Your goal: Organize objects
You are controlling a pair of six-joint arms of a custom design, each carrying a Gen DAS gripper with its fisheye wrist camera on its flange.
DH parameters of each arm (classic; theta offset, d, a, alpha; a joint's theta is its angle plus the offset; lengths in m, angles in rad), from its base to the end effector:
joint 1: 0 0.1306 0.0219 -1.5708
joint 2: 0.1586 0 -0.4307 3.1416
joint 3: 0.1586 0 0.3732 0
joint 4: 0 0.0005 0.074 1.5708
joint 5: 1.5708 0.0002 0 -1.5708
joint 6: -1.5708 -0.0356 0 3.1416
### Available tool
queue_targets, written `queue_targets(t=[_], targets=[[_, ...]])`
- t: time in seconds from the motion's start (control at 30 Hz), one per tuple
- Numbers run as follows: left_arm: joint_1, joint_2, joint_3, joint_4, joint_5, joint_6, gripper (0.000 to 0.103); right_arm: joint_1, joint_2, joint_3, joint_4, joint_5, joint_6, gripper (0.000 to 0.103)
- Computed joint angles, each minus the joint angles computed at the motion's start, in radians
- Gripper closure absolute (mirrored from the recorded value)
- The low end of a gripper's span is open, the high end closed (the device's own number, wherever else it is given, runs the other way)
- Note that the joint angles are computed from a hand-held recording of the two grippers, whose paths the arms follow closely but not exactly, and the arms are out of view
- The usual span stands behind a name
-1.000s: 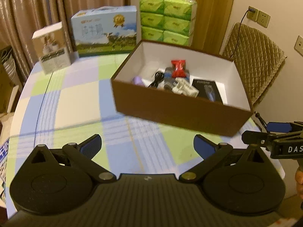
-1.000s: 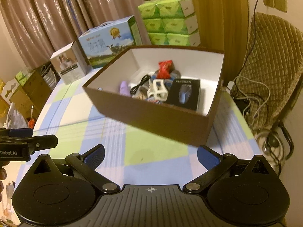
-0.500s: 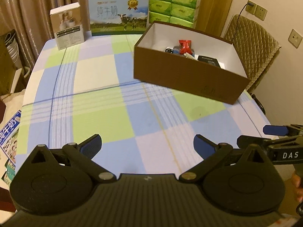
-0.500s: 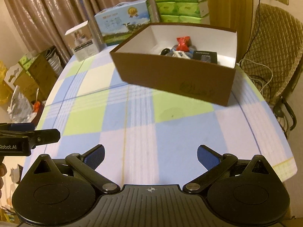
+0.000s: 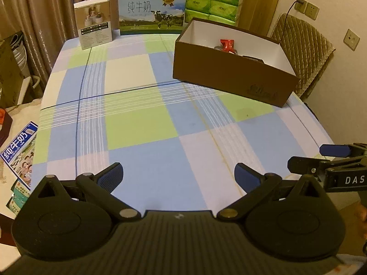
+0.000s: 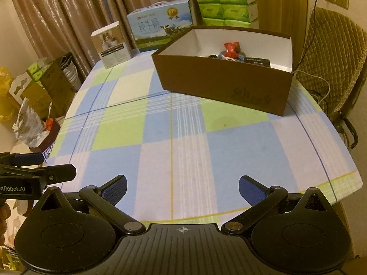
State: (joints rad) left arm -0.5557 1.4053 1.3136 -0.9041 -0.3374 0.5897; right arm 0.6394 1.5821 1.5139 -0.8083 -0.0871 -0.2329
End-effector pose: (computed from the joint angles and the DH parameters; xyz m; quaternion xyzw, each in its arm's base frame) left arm 0.3873 -0.2272 0.4367 -0.0637 0.9444 -0.0162 0.3222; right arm 0.4293 0.3225 0.4454 -0.2041 0.9171 0.1807 0.2908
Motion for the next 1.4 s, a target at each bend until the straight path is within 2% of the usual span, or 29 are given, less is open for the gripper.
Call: queue_targets(t=[0.57, 1.4], targets=[[-0.027, -0.064, -0.059, 0.002, -0.039, -0.004, 0.001, 0.032, -0.036, -0.038, 0.02, 0.038, -0.028, 0.002], [-0.03, -0.075, -0.069, -0.001, -0.052, 0.001, 0.001, 0.037, -0.026, -0.023, 0.01, 0.04, -0.031, 0.002]])
